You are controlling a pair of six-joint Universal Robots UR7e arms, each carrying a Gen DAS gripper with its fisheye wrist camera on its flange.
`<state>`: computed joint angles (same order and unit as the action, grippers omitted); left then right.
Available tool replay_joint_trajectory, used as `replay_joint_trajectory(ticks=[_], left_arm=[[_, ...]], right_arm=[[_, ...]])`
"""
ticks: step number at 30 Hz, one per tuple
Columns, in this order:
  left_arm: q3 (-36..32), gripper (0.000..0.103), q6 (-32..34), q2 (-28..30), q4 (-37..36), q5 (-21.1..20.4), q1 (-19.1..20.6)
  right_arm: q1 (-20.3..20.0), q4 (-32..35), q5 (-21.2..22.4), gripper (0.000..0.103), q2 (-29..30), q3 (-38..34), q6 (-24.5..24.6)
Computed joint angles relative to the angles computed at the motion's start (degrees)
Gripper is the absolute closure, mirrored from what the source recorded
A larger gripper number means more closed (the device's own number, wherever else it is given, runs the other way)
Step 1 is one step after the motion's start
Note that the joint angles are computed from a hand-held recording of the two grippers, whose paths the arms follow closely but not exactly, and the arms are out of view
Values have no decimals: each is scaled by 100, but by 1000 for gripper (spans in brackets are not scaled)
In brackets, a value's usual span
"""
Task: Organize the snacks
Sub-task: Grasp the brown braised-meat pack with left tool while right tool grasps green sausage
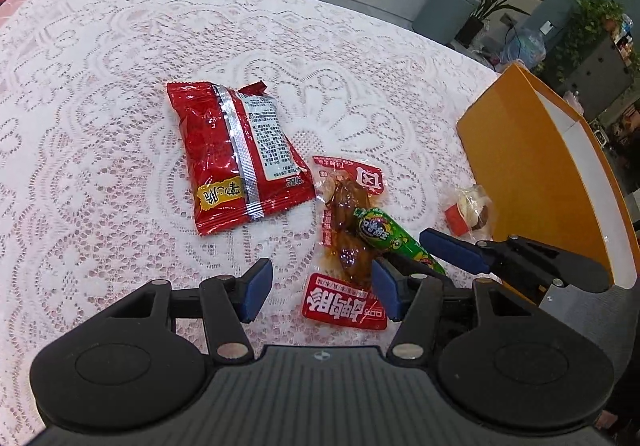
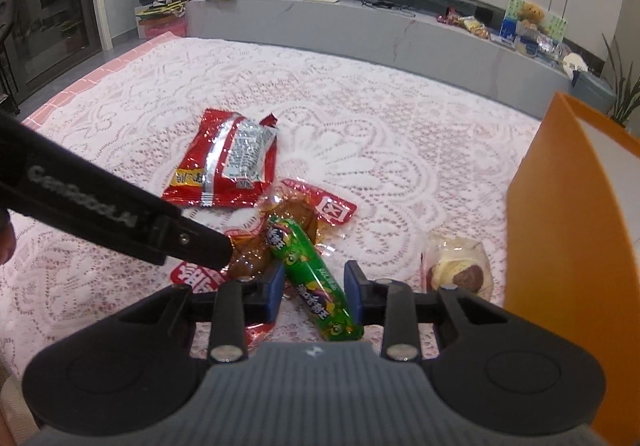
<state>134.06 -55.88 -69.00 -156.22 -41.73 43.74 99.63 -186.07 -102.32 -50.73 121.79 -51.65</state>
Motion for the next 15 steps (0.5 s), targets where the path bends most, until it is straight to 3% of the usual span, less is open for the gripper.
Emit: replay_joint_trajectory(ticks=[4,9,15], left_arm=[[44,37,83,37,-270,-11,3],[-96,37,-60,78,-58,44,-2],[-476,37,-57,242,393,36,131]], right_arm=[[-66,130,148,74,1,-75,224],[-82,304,143,78,-62,-96,501],[-67,-261,28,81,-72,-39,910]])
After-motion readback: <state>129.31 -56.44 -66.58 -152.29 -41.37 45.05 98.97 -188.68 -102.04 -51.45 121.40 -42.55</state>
